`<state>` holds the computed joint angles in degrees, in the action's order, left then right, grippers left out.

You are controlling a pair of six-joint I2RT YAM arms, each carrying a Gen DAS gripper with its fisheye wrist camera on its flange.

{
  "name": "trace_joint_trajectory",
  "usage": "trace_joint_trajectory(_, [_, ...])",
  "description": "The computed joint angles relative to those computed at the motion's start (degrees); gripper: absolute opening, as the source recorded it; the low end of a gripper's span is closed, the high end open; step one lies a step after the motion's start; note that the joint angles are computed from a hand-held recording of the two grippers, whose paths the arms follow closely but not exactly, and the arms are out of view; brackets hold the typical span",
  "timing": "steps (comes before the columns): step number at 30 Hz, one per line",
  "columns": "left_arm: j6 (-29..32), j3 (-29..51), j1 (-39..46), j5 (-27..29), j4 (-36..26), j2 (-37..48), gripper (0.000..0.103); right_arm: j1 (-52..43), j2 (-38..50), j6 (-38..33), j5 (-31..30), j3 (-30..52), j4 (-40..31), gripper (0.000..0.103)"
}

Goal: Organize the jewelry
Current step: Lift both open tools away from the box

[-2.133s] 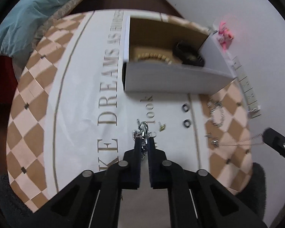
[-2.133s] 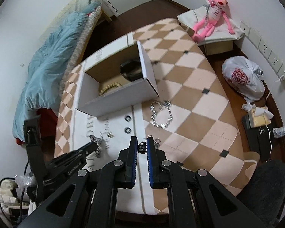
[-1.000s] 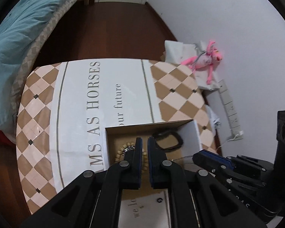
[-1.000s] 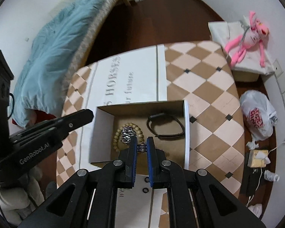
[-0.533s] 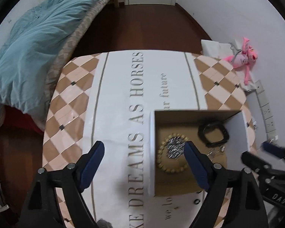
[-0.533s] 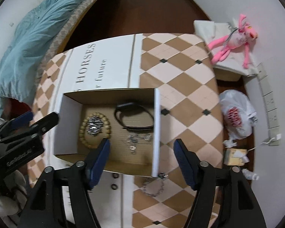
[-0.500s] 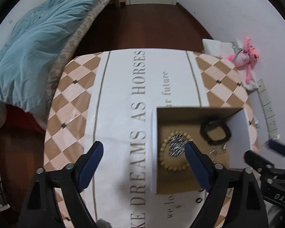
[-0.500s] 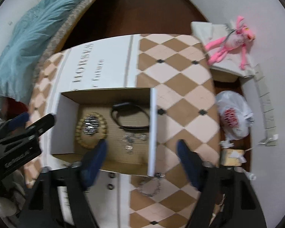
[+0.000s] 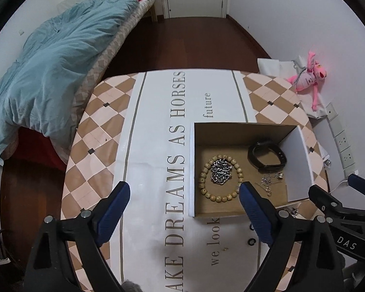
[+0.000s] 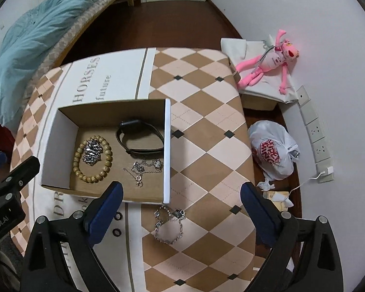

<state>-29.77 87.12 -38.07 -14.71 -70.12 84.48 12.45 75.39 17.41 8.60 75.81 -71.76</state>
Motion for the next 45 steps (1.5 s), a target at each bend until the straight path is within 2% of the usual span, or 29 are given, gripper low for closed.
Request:
trace_joint_trajectory(7, [-3.4,2.9,-4.5,-4.1,-3.8,-4.2,0.091,3.1,-5.9,2.5,3.8,3.4,-4.6,0.098])
trace_joint_trajectory(18, [-9.0,8.8,-12.0,-8.8,-11.6,-8.2,0.091,12.5,-11.2,9.8,11.0,14.0,-14.4,0.098])
trace_joint_trajectory(21, [-10.5,10.0,-14.1,-10.6,-13.3,-8.7,0.091,14.1,-11.9,11.7,11.7,16.0,-16.0,0.098])
trace_joint_trajectory(26, [-14.3,12.5,-17.4,-15.1,-17.4,-7.9,0.091,12.6,-14.1,12.3,8.8,15.9,-16.3,0.098])
trace_joint_trajectory(30, [-18.1,8.7,-19.7,-20.0,-17.6,-8.5,0.091,6.9,-17.7,10.0,4.4,9.5,-14.3,0.098])
trace_joint_trajectory(36, [-21.0,-3.4,-19.1,-19.0,-12.3,-10.4,0.091,-7.5,-24.1,2.3,-7.1,-9.1,-6.7,0.097])
trace_joint_trajectory(38, [-21.3,-7.7,-18.6,-17.5,-9.9,-10.6,0.091,-9.1,-24.6,1.0,-8.7,-15.3,-3.5,0.083])
trace_joint_trajectory(42, [-21.5,-14.4,-18.1,-15.1,-6.1,-9.6,0.092,-9.9,-23.7,0.7,-10.0,-25.6,4.0,0.075])
trace_joint_trajectory(45, [-21.5,-17.4,-17.7,-14.0,-4.2,-8.6,0.091,-8.2,-22.0,2.0,-9.3,-30.1,9.5,0.067])
